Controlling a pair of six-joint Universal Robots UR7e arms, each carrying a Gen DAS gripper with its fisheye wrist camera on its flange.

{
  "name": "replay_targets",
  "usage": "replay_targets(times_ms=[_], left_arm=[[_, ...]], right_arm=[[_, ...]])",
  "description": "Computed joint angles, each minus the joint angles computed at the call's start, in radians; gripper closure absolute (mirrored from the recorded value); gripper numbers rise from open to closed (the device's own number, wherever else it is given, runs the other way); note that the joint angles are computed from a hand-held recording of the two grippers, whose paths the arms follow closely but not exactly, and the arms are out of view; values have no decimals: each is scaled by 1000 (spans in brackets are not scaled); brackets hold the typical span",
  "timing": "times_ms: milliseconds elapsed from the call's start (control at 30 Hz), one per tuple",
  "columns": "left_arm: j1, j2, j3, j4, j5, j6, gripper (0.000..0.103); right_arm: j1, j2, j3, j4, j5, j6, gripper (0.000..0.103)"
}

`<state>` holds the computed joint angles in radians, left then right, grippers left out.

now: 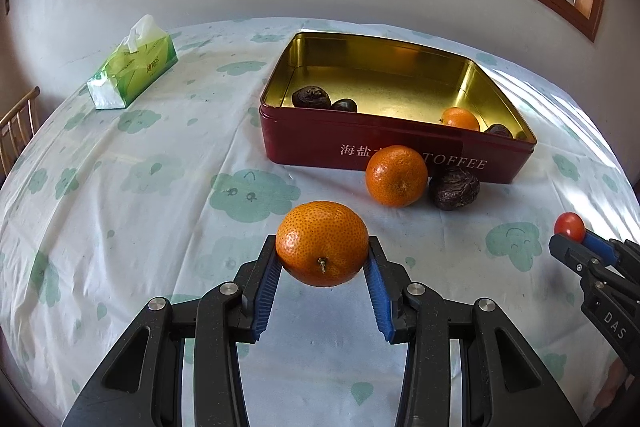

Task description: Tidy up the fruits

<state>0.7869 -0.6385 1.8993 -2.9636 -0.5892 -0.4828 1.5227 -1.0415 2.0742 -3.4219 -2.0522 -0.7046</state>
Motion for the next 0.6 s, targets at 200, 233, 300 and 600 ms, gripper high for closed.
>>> replay_targets(times_ms=[200,233,300,600], left_arm=[[0,-3,-11,-34,16,54,60],[1,-2,-14,-45,14,68,61],[1,0,-20,-62,14,92,61],[10,11,-63,-125,-3,198,60]], right_arm=[[8,-2,-20,26,20,26,76],[10,-5,-21,32,30,34,76],[16,-4,-26,38,37,35,76],[46,18,-69,40,51,24,76]])
